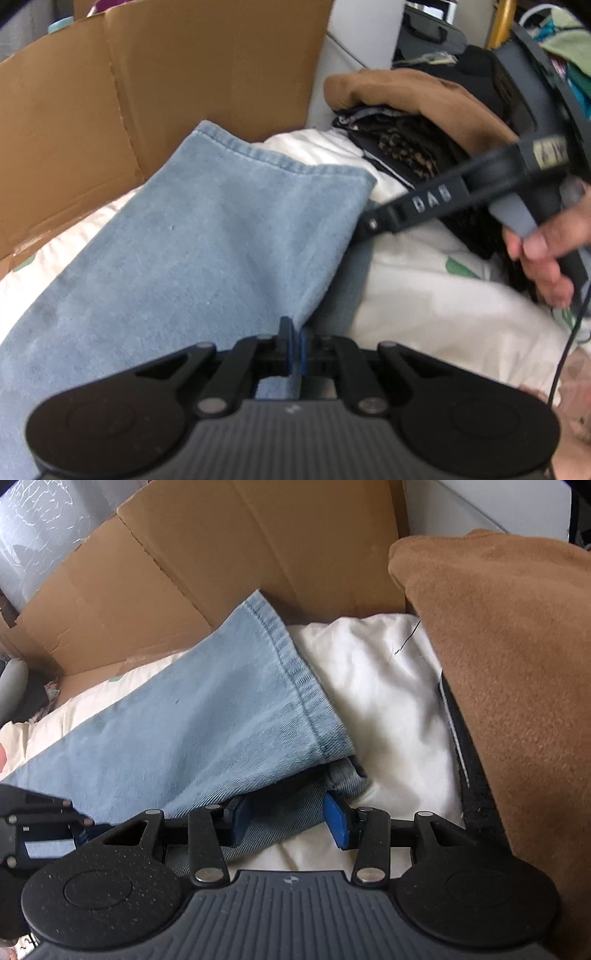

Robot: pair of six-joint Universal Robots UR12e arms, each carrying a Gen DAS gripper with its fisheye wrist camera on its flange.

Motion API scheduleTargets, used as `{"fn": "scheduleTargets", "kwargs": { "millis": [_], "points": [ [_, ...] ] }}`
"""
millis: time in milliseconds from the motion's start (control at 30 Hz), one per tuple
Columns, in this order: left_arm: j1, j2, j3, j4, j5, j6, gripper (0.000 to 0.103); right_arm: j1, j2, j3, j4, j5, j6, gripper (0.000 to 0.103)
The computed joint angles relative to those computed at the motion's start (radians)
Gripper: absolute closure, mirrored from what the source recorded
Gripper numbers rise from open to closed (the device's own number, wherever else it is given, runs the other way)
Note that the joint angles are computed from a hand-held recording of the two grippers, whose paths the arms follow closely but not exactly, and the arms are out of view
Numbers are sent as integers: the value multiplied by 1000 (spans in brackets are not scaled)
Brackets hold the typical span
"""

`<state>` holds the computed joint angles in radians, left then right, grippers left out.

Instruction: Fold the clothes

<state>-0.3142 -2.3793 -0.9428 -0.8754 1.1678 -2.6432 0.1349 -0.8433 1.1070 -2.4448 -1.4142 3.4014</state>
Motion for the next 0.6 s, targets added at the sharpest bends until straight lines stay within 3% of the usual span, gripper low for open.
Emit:
{"fn": "scheduleTargets", "kwargs": {
  "millis": [200,400,600],
  "points": [
    [0,5,-16,3,0,17,100,11,12,-18,-16,-92,-18,62],
    [-3,8,-23,8,6,36,100,11,5,-24,19,-92,-15,62],
    [3,29,-25,-51,-5,81,85,9,-28,9,12,-67,-1,62]
  ]
}}
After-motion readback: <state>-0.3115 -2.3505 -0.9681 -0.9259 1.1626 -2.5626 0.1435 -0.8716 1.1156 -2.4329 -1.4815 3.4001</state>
